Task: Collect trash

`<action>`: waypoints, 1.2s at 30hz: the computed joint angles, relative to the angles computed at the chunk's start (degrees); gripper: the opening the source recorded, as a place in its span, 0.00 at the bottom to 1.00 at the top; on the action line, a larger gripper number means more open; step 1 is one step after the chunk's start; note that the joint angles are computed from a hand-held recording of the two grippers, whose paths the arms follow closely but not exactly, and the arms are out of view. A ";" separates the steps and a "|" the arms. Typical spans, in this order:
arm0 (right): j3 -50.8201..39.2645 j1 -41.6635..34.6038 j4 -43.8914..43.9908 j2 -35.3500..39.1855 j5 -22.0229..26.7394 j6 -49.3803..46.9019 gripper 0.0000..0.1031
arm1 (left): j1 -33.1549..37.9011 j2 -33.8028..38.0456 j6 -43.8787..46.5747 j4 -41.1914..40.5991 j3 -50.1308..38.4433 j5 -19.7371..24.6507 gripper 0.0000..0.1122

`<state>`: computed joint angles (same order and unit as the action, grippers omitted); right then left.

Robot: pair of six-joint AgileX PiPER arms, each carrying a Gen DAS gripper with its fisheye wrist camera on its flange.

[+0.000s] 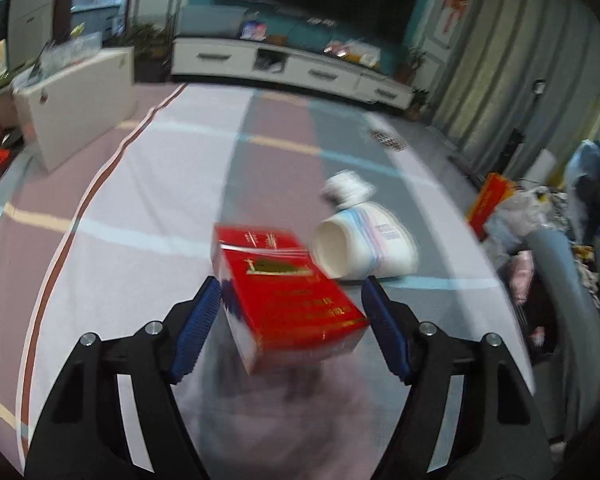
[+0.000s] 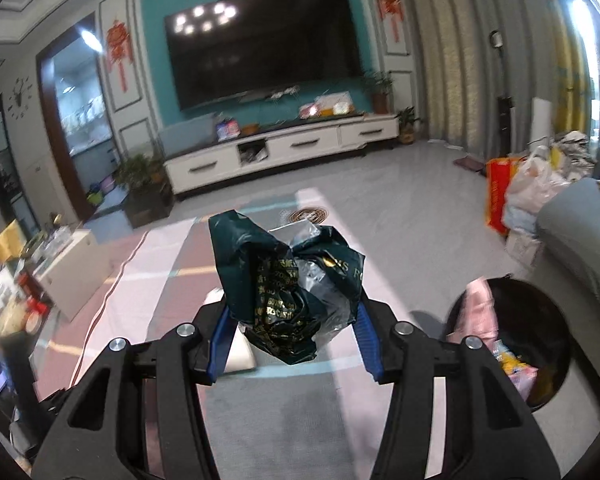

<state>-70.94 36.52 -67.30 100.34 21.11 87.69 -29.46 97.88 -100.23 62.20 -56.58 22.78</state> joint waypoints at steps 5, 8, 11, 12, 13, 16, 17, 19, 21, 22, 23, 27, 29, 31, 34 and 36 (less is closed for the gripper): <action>6.72 -2.77 -9.74 -7.05 1.04 11.10 0.51 | -5.36 -2.09 1.19 0.56 -3.68 1.97 0.37; 10.47 -4.21 -15.29 -10.47 3.06 17.98 0.51 | -7.77 -0.10 8.62 -4.81 -9.26 3.79 0.28; 13.09 -7.28 -17.16 -12.40 1.40 21.03 0.51 | -9.01 3.25 13.13 -8.71 -13.91 6.57 0.28; 13.71 -8.53 -17.56 -12.70 0.23 21.84 0.51 | -9.01 3.47 13.27 -9.63 -14.11 6.37 0.28; 14.23 -9.90 -17.79 -12.89 -1.17 22.58 0.51 | -8.46 3.74 14.06 -11.64 -14.21 5.60 0.29; 15.19 -12.88 -17.59 -12.86 -4.09 23.05 0.51 | -6.02 3.58 18.43 -18.79 -13.64 5.49 0.52; 15.35 -13.34 -17.19 -12.88 -4.49 22.83 0.51 | -5.24 2.90 17.88 -19.33 -12.43 5.12 0.59; 15.42 -14.52 -15.87 -12.38 -5.72 21.87 0.51 | -4.42 2.29 19.46 -21.92 -11.44 6.61 0.73; 15.22 -14.84 -13.85 -11.98 -6.08 19.85 0.51 | -4.22 1.50 20.67 -23.88 -9.91 7.11 0.77; 15.34 -14.65 -13.62 -11.96 -5.95 19.77 0.51 | -4.11 1.57 23.71 -26.74 -9.48 7.33 0.80; 15.23 -15.03 -12.55 -11.70 -6.41 18.70 0.51 | -3.99 2.05 27.92 -30.57 -9.47 7.70 0.83; 14.31 -15.37 -6.69 -10.55 -6.01 12.76 0.51 | -4.24 4.71 35.05 -39.86 -7.92 6.99 0.85; 14.00 -15.56 -5.41 -10.22 -6.13 11.56 0.52 | -4.43 5.80 35.63 -41.50 -6.37 4.30 0.86; 13.92 -15.34 -5.24 -10.06 -6.31 11.40 0.52 | -4.91 6.88 35.70 -42.23 -6.36 3.92 0.86; 13.95 -15.25 -5.04 -10.06 -6.61 10.92 0.52 | -5.00 7.69 36.52 -41.35 -5.92 1.69 0.88; 13.67 -15.24 -4.32 -9.76 -6.50 10.13 0.52 | -5.20 8.64 35.54 -39.98 -6.66 2.63 0.89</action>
